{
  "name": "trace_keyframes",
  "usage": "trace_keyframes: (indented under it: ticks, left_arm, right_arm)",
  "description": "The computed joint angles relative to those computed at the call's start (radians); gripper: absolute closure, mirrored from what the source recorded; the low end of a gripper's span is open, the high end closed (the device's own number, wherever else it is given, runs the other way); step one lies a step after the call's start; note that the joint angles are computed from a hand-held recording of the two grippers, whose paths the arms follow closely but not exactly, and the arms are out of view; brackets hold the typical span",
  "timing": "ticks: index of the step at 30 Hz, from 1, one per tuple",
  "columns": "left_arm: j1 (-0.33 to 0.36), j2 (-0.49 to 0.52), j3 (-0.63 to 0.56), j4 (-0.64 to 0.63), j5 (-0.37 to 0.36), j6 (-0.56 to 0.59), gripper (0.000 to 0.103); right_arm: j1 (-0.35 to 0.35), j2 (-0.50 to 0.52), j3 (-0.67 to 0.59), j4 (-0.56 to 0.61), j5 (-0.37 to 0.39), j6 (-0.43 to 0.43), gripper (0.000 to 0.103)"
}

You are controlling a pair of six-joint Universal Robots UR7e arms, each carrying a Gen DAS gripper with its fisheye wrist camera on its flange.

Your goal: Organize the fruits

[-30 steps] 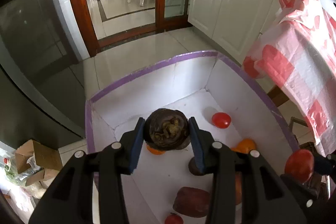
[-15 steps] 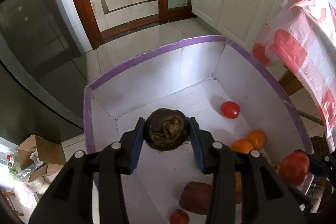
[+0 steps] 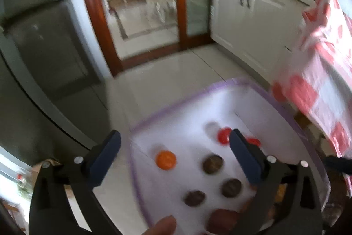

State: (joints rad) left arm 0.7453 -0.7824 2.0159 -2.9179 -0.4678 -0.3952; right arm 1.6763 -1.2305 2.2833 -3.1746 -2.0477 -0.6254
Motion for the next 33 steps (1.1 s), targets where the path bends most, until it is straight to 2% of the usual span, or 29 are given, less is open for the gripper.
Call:
trace_keyframes:
  ticks: [2,3,5,7,8,12,16,19,21,24,29,33]
  left_arm:
    - [-0.014,-0.009,-0.003,0.001,0.055,0.006,0.002]
    - [-0.023,-0.018,-0.003,0.002,0.083,0.007,0.002]
    - [-0.036,-0.038,0.0,-0.012,0.091,0.016,0.002]
    - [-0.034,-0.081,0.001,0.033,0.023,-0.018,0.002]
    - [-0.025,-0.106,-0.004,0.084,-0.041,-0.054,0.002]
    - [0.013,-0.141,-0.038,0.284,-0.188,-0.186,0.002]
    - [0.018,-0.105,-0.061,0.423,-0.199,-0.252,0.002]
    - [0.034,-0.082,-0.073,0.46,-0.263,-0.273,0.002]
    - [0.029,-0.069,-0.064,0.476,-0.282,-0.29,0.002]
    - [0.034,-0.053,-0.062,0.477,-0.315,-0.285,0.002]
    - [0.03,-0.037,-0.055,0.471,-0.334,-0.28,0.002]
    - [0.032,-0.03,-0.059,0.477,-0.346,-0.278,0.002]
  right_arm:
    - [0.016,-0.022,-0.007,0.008,-0.002,-0.011,0.016]
    - [0.027,-0.037,-0.01,0.01,-0.003,-0.01,0.016]
    - [0.041,-0.063,-0.013,0.029,0.006,-0.001,0.016]
    - [0.049,-0.093,-0.015,0.07,0.022,0.02,0.016]
    - [0.05,-0.103,-0.014,0.087,0.027,0.033,0.016]
    - [0.049,-0.104,-0.003,0.141,-0.007,0.109,0.016]
    - [0.036,-0.049,0.008,0.127,-0.102,0.144,0.016]
    - [0.022,-0.019,-0.012,0.179,-0.164,0.203,0.016]
    - [0.004,-0.024,-0.022,0.224,-0.151,0.249,0.016]
    - [-0.012,-0.021,-0.021,0.234,-0.141,0.28,0.016]
    - [-0.012,0.017,-0.005,0.176,-0.171,0.259,0.016]
    - [-0.007,0.033,-0.01,0.207,-0.19,0.249,0.016]
